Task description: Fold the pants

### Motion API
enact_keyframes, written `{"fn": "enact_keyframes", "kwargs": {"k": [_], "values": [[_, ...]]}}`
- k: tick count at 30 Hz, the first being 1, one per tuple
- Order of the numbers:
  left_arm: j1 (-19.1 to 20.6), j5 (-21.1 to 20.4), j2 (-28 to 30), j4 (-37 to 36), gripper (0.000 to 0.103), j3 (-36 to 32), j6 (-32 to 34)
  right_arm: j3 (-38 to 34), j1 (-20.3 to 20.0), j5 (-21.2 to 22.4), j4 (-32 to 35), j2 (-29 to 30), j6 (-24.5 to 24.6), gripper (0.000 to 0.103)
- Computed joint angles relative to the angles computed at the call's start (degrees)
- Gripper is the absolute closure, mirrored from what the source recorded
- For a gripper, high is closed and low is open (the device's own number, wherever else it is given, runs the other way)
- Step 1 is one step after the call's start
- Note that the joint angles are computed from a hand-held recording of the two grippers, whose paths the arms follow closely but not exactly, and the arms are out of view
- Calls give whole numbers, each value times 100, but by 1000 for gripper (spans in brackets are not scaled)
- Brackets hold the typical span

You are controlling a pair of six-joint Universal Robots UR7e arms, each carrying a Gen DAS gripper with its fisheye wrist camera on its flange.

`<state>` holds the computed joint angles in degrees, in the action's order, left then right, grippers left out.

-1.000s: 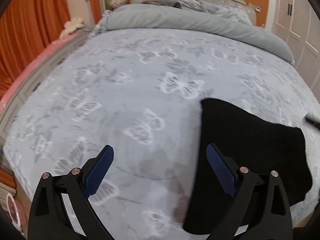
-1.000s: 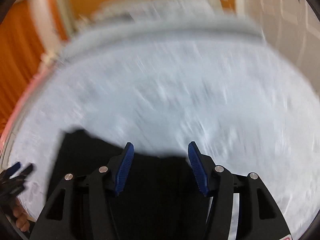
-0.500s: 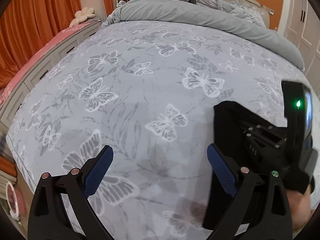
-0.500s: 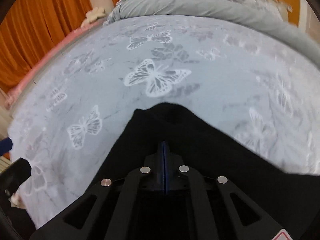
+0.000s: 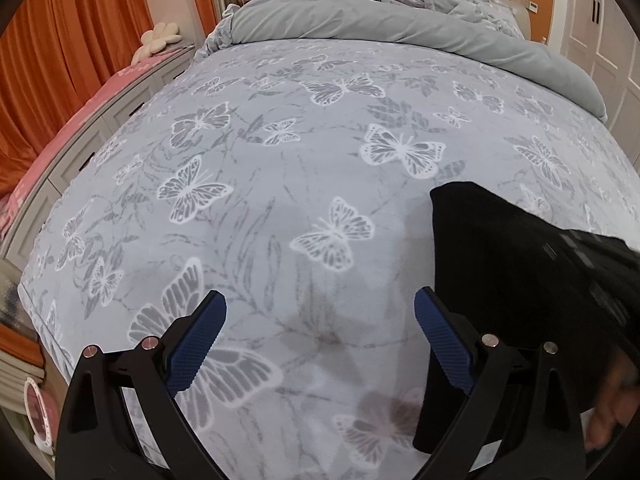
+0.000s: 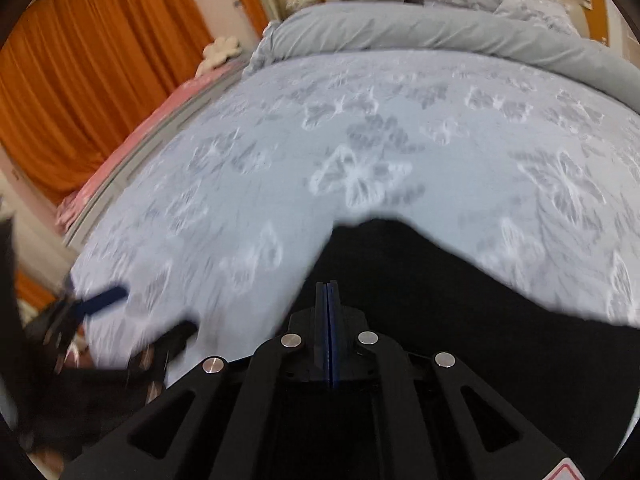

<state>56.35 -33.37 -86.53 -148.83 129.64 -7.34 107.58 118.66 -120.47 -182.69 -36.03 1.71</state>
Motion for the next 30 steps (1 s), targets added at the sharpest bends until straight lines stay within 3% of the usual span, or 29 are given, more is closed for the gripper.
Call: {"fn": "enact_keyframes", "kwargs": {"k": [3, 5, 7, 10, 14, 15, 17, 18, 20, 21, 23, 26, 30], "values": [[43, 43, 1, 52, 10, -3, -29, 280, -36, 69, 454, -198, 137, 98], [80, 49, -7, 110, 10, -22, -78, 213, -126, 132, 717, -18, 105, 98], [98, 77, 5, 119, 10, -36, -92, 131, -108, -39, 307, 306, -80, 96], [93, 147, 46, 100, 10, -44, -152, -129, -10, -250, 314, 512, -281, 96], [111, 19, 27, 177, 10, -75, -224, 97, -95, 132, 390, 124, -160, 96], [111, -77, -17, 220, 10, -78, -240, 241, -84, 147, 340, -59, -110, 92], [138, -503, -173, 324, 10, -91, -174, 797, 15, -279, -316, -584, -247, 66], [153, -723, -231, 351, 8, -93, -112, 1019, 52, -525, -612, -767, -300, 43], [145, -1047, -314, 377, 7, -49, -10, 1586, 50, -1122, -1267, -1256, -249, 39], [119, -1129, -321, 386, 7, -16, 37, 1890, -52, -1206, -1328, -1599, -37, 39], [9, -1167, -315, 351, 7, 100, 129, 2359, -325, -1031, -1389, -2127, 403, 39], [-172, -1150, -249, 269, 7, 244, 201, 2899, -904, -296, -1227, -2685, 899, 39], [-381, -1227, -88, 131, 7, 358, 152, 2930, -1149, 400, -894, -2552, 851, 35]]}}
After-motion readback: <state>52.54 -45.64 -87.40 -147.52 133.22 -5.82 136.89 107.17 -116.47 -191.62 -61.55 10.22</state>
